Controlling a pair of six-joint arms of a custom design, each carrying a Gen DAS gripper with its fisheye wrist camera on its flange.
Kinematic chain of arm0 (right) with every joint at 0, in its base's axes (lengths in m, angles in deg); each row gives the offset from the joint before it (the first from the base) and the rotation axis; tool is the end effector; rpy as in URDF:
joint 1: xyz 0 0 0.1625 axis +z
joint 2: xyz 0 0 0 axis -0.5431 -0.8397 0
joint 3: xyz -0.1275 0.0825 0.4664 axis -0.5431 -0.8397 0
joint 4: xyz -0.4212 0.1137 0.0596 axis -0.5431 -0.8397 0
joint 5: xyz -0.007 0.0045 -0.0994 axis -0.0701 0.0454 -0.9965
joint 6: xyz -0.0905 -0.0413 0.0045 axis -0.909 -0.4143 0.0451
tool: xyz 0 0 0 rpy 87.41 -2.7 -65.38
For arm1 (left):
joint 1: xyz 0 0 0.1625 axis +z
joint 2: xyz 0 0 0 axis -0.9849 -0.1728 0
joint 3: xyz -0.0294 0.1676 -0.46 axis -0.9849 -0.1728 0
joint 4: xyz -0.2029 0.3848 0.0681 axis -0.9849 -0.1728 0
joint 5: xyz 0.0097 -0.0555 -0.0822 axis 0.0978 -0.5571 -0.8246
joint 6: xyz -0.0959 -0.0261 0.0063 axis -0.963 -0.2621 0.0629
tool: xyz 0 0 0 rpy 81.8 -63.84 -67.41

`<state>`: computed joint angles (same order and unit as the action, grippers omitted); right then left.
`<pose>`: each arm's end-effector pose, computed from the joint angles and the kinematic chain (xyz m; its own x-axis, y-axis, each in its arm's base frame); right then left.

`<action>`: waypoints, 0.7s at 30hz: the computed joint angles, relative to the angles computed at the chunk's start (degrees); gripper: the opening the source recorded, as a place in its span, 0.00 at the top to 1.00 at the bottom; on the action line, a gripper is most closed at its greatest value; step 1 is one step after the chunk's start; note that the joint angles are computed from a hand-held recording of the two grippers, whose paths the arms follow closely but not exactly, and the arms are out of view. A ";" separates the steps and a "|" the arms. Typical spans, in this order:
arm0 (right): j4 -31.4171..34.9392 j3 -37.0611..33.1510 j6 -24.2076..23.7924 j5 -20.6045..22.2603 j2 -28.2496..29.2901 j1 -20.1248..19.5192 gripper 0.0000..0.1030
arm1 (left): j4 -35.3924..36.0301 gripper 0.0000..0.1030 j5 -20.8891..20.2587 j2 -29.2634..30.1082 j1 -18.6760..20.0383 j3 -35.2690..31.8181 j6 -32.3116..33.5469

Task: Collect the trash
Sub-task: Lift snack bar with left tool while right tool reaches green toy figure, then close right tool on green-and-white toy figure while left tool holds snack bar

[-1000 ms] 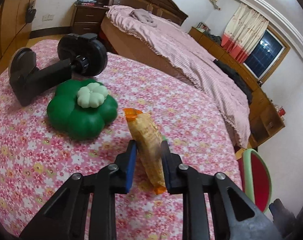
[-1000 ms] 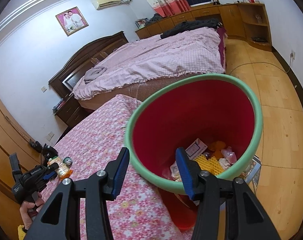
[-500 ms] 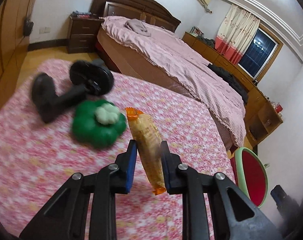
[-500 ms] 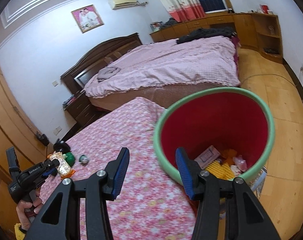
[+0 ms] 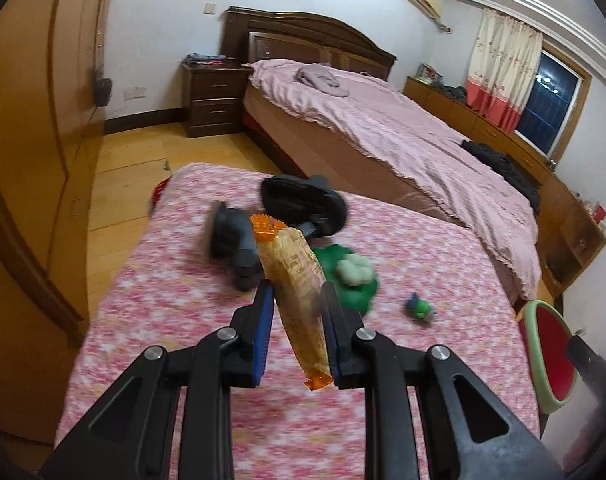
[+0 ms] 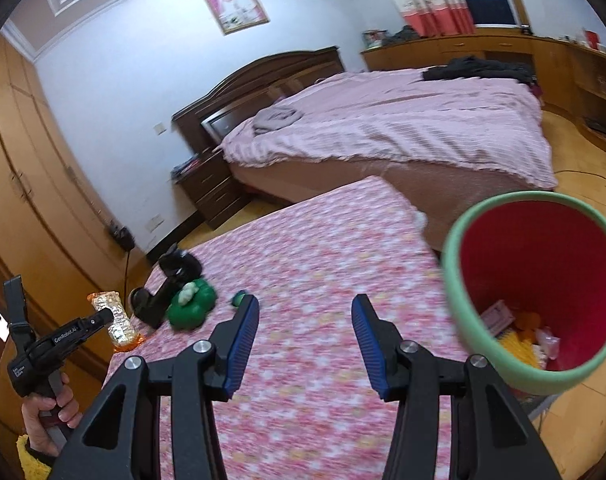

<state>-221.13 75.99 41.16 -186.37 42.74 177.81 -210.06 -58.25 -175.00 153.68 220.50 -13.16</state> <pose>0.3436 -0.1876 -0.0036 -0.8963 0.2662 0.3548 -0.1741 0.5245 -0.8334 0.0721 -0.3792 0.3834 -0.8435 0.2003 -0.4984 0.4769 0.7060 -0.5235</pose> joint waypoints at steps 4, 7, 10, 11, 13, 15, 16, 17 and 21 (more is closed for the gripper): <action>-1.82 -3.57 -6.01 3.33 2.16 -3.07 0.50 | -0.87 0.77 -1.74 1.95 4.27 -1.46 1.32; -2.13 -6.41 -9.96 6.09 3.91 -5.92 0.50 | -1.61 0.77 -3.30 3.75 7.03 -2.13 1.95; -1.71 -8.92 -13.63 8.14 5.35 -8.62 0.50 | -2.47 0.77 -3.71 4.97 8.13 -2.19 2.19; -1.62 -9.47 -14.31 8.57 5.76 -9.12 0.50 | -2.72 0.77 -3.92 5.35 8.48 -2.25 2.18; -1.18 -11.23 -16.69 9.94 6.80 -11.07 0.50 | -3.57 0.77 -4.30 6.11 9.24 -2.39 2.02; -0.30 -12.38 -17.62 10.65 7.26 -12.22 0.50 | -5.80 0.77 -3.33 6.65 9.05 -1.83 2.20; 0.25 -13.28 -18.32 10.92 7.72 -13.09 0.50 | -7.00 0.77 -2.98 6.85 9.12 -1.56 2.69; 0.55 -13.90 -18.77 10.94 8.06 -13.54 0.50 | -7.76 0.77 -2.86 7.14 9.23 -1.54 2.99; 2.66 -16.52 -20.13 10.42 9.40 -15.22 0.50 | -8.42 0.77 -3.81 7.58 9.96 -1.81 2.88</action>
